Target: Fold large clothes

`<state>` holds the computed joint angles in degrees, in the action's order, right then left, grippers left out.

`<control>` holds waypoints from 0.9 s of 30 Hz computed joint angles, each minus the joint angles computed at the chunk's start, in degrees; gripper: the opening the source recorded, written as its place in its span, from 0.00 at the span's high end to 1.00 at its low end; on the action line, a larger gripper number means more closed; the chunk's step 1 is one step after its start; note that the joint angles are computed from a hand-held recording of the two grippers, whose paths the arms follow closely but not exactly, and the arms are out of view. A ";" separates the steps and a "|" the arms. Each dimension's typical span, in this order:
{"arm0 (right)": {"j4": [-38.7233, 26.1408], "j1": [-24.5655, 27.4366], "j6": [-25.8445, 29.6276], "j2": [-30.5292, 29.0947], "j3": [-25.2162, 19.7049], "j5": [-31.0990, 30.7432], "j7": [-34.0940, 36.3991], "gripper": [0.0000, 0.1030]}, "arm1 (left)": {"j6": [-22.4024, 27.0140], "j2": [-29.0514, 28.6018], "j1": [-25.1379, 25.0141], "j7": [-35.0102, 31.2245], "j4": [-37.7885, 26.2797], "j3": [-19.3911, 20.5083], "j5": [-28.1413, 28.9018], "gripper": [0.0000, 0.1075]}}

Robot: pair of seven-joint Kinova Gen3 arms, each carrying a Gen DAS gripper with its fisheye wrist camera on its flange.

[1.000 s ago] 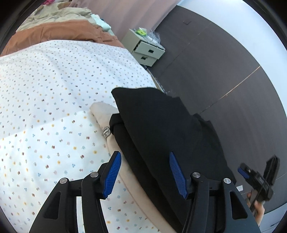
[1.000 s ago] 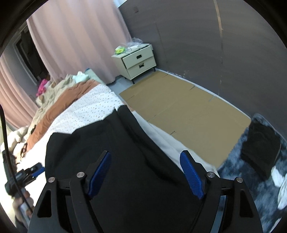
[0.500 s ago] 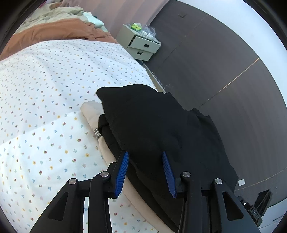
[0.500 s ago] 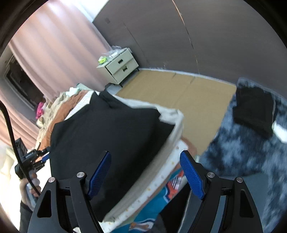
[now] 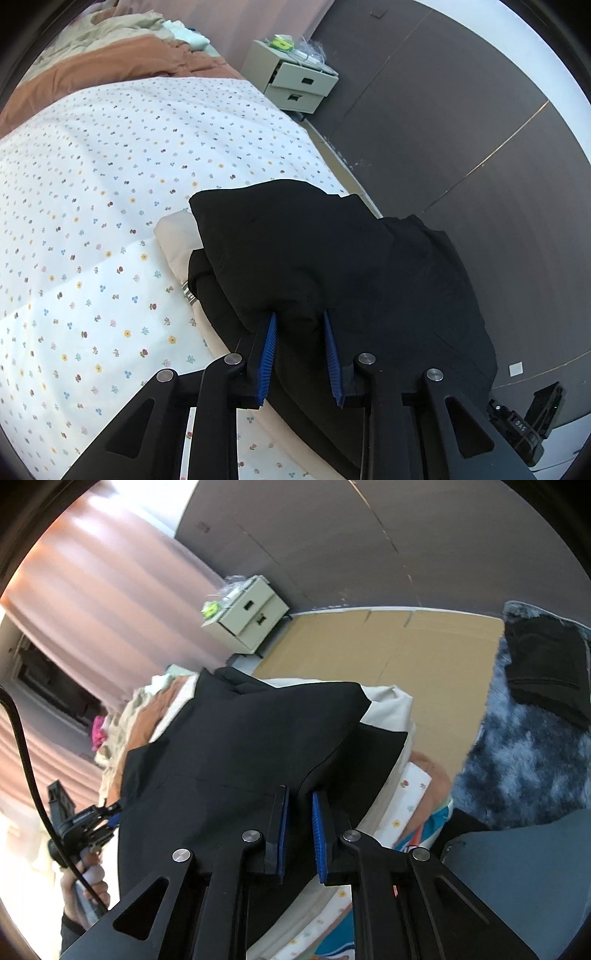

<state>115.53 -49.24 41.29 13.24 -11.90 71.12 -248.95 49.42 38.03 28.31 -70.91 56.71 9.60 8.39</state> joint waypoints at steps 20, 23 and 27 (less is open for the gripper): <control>-8.85 -8.85 19.65 -3.49 -5.73 -8.74 11.24 0.24 | -7.55 -19.04 -5.67 -8.38 20.10 3.25 5.94 0.23; -11.21 -10.42 22.02 -2.78 -6.25 -8.91 13.37 0.23 | -7.71 -22.36 -6.36 -8.89 22.49 3.01 6.50 0.22; -13.38 -12.59 24.26 -2.05 -6.32 -8.39 14.23 0.23 | -8.28 -26.73 -7.90 -10.50 25.83 2.89 8.19 0.18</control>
